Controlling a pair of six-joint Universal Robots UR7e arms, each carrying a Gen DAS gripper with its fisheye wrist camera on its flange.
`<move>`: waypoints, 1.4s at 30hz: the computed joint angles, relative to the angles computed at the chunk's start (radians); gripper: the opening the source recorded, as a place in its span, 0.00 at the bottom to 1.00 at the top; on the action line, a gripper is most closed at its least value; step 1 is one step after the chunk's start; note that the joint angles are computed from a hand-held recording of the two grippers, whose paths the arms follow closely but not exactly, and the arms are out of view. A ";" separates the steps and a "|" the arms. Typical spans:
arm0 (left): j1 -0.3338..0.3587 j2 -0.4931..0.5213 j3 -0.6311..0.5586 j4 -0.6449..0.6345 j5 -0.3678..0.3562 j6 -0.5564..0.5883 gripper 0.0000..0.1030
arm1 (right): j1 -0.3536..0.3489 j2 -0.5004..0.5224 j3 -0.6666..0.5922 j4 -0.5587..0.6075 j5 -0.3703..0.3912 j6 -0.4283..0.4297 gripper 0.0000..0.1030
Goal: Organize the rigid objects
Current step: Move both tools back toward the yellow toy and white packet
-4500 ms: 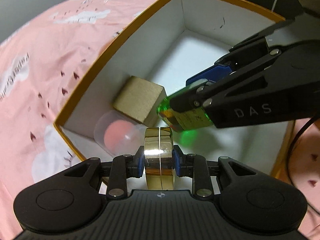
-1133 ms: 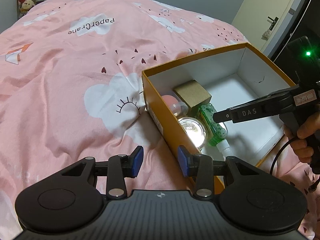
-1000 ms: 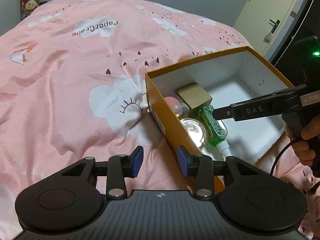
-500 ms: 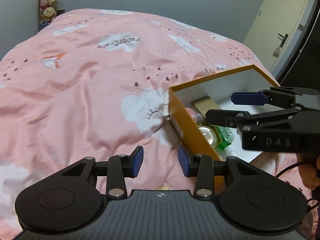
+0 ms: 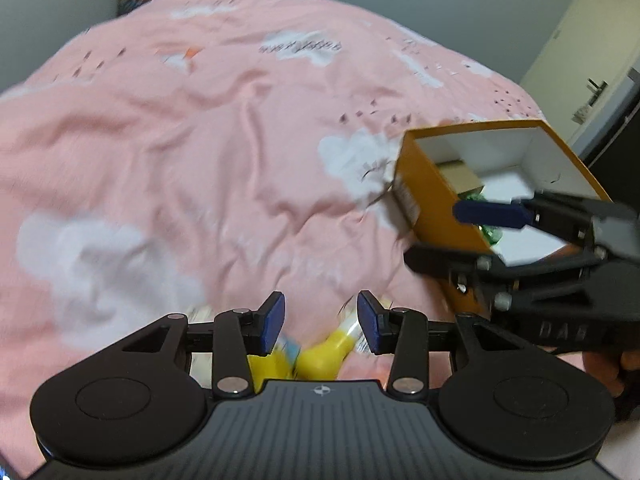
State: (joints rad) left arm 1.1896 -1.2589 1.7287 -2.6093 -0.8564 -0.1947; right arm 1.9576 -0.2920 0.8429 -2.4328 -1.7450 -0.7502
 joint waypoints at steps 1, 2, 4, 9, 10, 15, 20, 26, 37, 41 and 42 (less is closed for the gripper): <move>0.004 -0.013 0.008 0.019 -0.007 -0.020 0.47 | 0.001 -0.005 0.014 0.015 -0.001 -0.001 0.64; 0.006 -0.023 0.014 0.041 -0.014 -0.041 0.47 | 0.001 -0.008 0.026 0.029 -0.006 -0.003 0.64; 0.010 -0.039 0.022 0.083 -0.024 -0.071 0.47 | 0.003 -0.009 0.038 0.069 -0.034 -0.005 0.64; 0.008 -0.055 0.035 0.172 -0.005 -0.113 0.47 | -0.001 -0.009 0.041 0.194 -0.080 0.004 0.64; 0.003 -0.054 0.038 0.185 0.022 -0.117 0.47 | -0.003 -0.007 0.039 0.213 -0.091 0.012 0.64; -0.014 -0.050 0.055 0.174 0.143 -0.137 0.52 | -0.011 0.019 -0.005 0.275 -0.105 0.088 0.63; -0.022 -0.040 0.040 0.244 0.263 -0.217 0.64 | -0.009 0.065 -0.076 0.312 -0.124 0.114 0.63; 0.026 -0.023 0.005 0.282 0.178 -0.286 0.64 | -0.018 0.133 -0.197 0.411 -0.120 0.178 0.63; 0.055 0.028 -0.028 0.288 0.206 -0.253 0.55 | -0.036 0.144 -0.234 0.499 -0.102 0.270 0.63; 0.027 -0.003 0.030 0.182 0.215 -0.190 0.39 | -0.034 0.114 -0.213 0.536 -0.026 0.205 0.58; 0.019 -0.007 0.041 0.152 0.209 -0.164 0.36 | -0.032 0.111 -0.219 0.563 -0.010 0.185 0.51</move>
